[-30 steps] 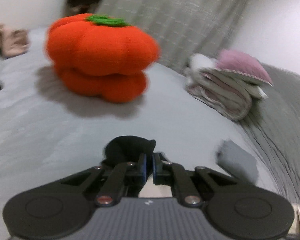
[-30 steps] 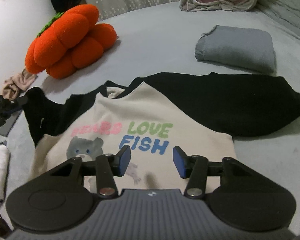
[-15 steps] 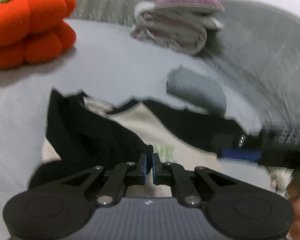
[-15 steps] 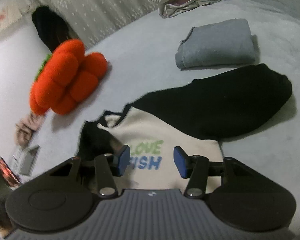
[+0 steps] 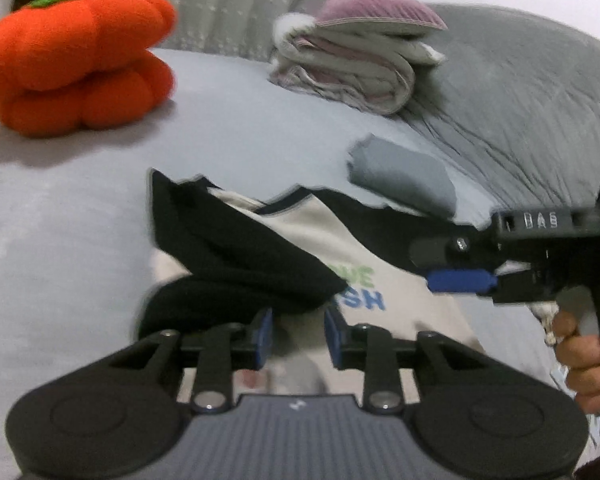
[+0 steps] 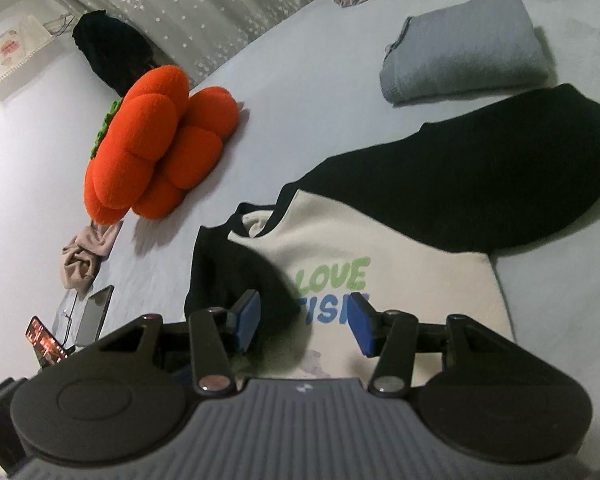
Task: Fold clothes
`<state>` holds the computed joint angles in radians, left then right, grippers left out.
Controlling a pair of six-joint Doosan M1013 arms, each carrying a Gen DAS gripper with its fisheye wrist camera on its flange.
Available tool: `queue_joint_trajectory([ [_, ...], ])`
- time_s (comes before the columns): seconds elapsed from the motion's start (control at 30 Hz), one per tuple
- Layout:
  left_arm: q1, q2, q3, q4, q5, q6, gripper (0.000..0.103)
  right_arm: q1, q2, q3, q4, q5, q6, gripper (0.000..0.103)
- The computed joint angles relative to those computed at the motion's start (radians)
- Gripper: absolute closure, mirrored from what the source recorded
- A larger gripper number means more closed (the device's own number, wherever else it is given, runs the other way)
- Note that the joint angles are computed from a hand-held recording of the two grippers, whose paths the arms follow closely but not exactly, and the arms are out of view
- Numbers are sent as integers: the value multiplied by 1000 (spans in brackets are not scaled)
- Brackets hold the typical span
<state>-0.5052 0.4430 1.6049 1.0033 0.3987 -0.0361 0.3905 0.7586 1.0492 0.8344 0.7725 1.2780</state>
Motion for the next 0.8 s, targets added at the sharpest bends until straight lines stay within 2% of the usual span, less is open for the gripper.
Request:
queue_joint_trajectory([
  [0.07, 5, -15, 14, 11, 34, -34, 66, 0, 0, 2, 4, 4, -4, 50],
  [0.2, 27, -23, 21, -48, 75, -67, 65, 2, 0, 2, 3, 11, -8, 49],
  [0.33, 29, -24, 25, -20, 121, -116, 57, 2, 0, 3, 8, 15, -11, 45],
  [0.47, 33, -32, 44, 56, 130, -247, 51, 1, -1, 2, 10, 18, -14, 44],
  [0.5, 37, -32, 44, 40, 130, -242, 51, 1, -1, 2, 9, 18, -14, 44],
  [0.6, 55, -24, 32, -135, 108, -70, 42, 2, 0, 1, 7, 18, -12, 44],
  [0.67, 59, -17, 31, -170, 99, -58, 42, 3, 0, 1, 7, 19, -13, 44],
  [0.7, 64, -17, 39, -156, 72, -104, 44, 3, -1, 1, 6, 19, -14, 44],
  [0.77, 77, -21, 59, -138, -5, -175, 70, 4, -1, 1, 7, 23, -18, 44],
  [0.8, 77, -22, 59, -132, -10, -185, 74, 4, -1, 1, 8, 26, -20, 44],
])
